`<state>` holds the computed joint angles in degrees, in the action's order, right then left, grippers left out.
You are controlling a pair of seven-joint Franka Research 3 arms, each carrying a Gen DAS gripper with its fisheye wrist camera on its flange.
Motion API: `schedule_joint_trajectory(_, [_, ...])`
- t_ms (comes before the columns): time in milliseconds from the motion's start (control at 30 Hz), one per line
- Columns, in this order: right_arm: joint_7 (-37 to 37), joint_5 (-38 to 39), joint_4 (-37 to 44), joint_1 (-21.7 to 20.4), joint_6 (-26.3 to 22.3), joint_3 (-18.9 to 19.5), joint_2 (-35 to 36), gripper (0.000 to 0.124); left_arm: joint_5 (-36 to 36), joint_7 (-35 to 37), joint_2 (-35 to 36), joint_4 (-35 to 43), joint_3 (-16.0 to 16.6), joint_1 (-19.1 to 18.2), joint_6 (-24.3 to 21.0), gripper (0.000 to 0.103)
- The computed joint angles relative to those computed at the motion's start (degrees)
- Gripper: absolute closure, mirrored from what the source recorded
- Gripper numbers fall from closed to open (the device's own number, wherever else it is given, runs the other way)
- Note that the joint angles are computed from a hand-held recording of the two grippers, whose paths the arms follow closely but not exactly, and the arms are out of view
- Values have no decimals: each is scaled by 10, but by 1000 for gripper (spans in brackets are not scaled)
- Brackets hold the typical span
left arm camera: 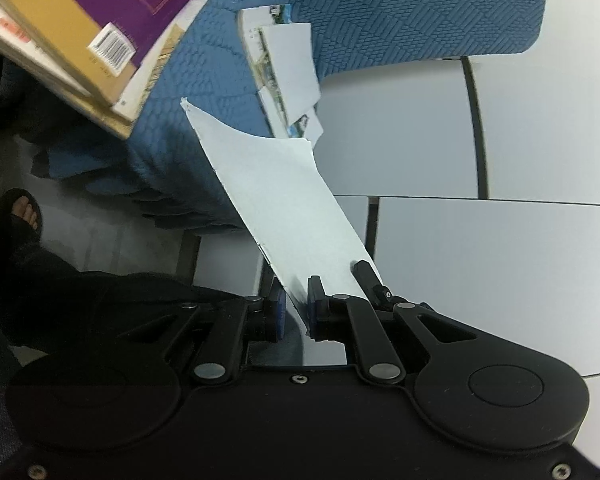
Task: Organize objects
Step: 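Carry the white sheet with both tools toward the purple book stack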
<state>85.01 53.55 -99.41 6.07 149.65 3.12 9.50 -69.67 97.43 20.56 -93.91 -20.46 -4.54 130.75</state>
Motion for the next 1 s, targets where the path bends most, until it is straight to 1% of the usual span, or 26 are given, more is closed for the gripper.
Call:
schedule_joint_trajectory(167, [17,-8,25,4,7,2,8,119,24,-10,7,35,3,0,-2,93])
schedule_joint_trajectory(333, [15,-8,59,8,14,10,23,119,63,-29,16,78,4,2,3,93])
schedule_joint_trajectory(533, [22,-18,119,13,10,22,55,118,136,-63,34,143,7,4,8,93])
schedule_joint_trajectory(667, [40,-35,156,19,7,31,76,118,171,-79,45,181,5,14,7,93])
schedule_joint_trajectory(767, [33,-32,179,21,8,42,88,118,193,-88,54,208,3,22,6,93])
schedule_joint_trajectory(1000, [45,-53,233,39,12,57,124,118,225,-83,67,249,2,46,-6,93])
